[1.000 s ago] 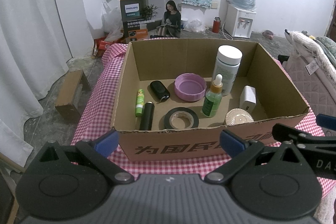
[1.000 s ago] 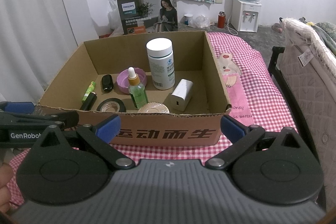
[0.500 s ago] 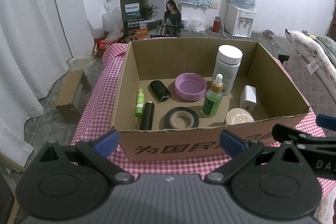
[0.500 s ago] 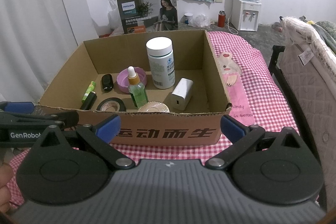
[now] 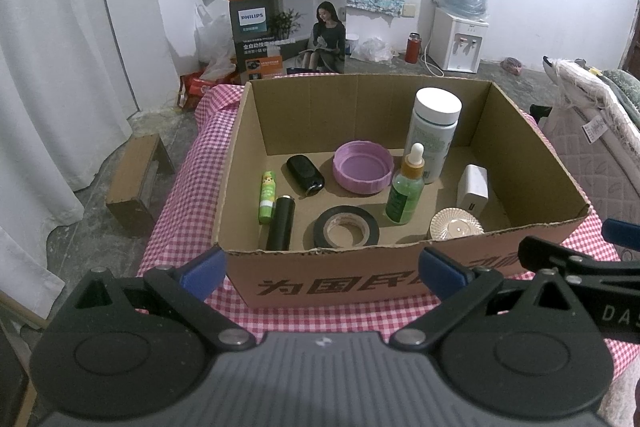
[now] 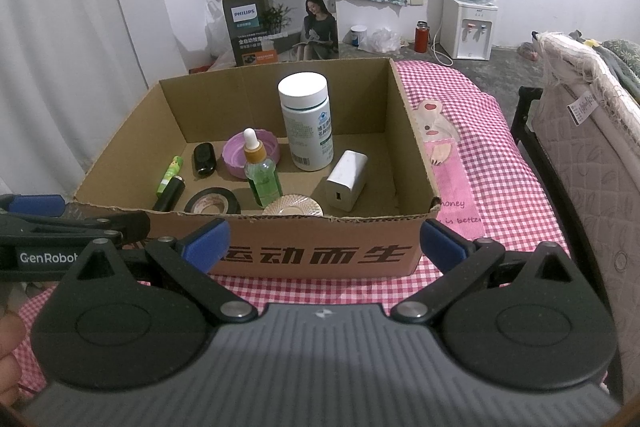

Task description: Organize rigid objects

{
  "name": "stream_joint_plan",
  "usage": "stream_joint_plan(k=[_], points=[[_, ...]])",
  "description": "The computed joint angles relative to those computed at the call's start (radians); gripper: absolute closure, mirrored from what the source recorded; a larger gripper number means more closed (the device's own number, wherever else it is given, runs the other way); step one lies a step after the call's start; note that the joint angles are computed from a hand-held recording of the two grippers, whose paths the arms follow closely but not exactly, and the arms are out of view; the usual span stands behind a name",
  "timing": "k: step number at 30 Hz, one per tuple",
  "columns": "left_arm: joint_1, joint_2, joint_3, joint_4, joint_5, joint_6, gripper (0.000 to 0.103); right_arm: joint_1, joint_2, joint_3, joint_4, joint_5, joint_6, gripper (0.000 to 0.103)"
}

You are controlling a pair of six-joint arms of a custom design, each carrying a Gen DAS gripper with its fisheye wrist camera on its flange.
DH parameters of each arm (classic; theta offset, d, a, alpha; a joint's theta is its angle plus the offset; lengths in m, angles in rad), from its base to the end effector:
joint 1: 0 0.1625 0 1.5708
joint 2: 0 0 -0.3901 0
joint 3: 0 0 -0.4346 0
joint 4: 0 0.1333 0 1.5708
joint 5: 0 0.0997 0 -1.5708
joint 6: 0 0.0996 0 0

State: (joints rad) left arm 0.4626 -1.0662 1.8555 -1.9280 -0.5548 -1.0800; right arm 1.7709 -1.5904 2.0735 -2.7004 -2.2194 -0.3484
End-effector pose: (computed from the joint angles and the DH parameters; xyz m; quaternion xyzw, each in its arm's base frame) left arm -0.4068 -0.4464 0.1061 0.1163 0.8519 -0.3362 0.3844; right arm 0.1720 -0.4800 0.3473 0.1460 -0.8926 0.2779 0.3236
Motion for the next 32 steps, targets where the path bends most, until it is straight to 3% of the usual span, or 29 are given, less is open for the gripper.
stream_joint_plan(k=[32], points=[[-0.005,0.004,-0.011,0.021,0.002,-0.019,0.0,0.007,0.007,-0.008,0.004,-0.003,0.009,0.001]])
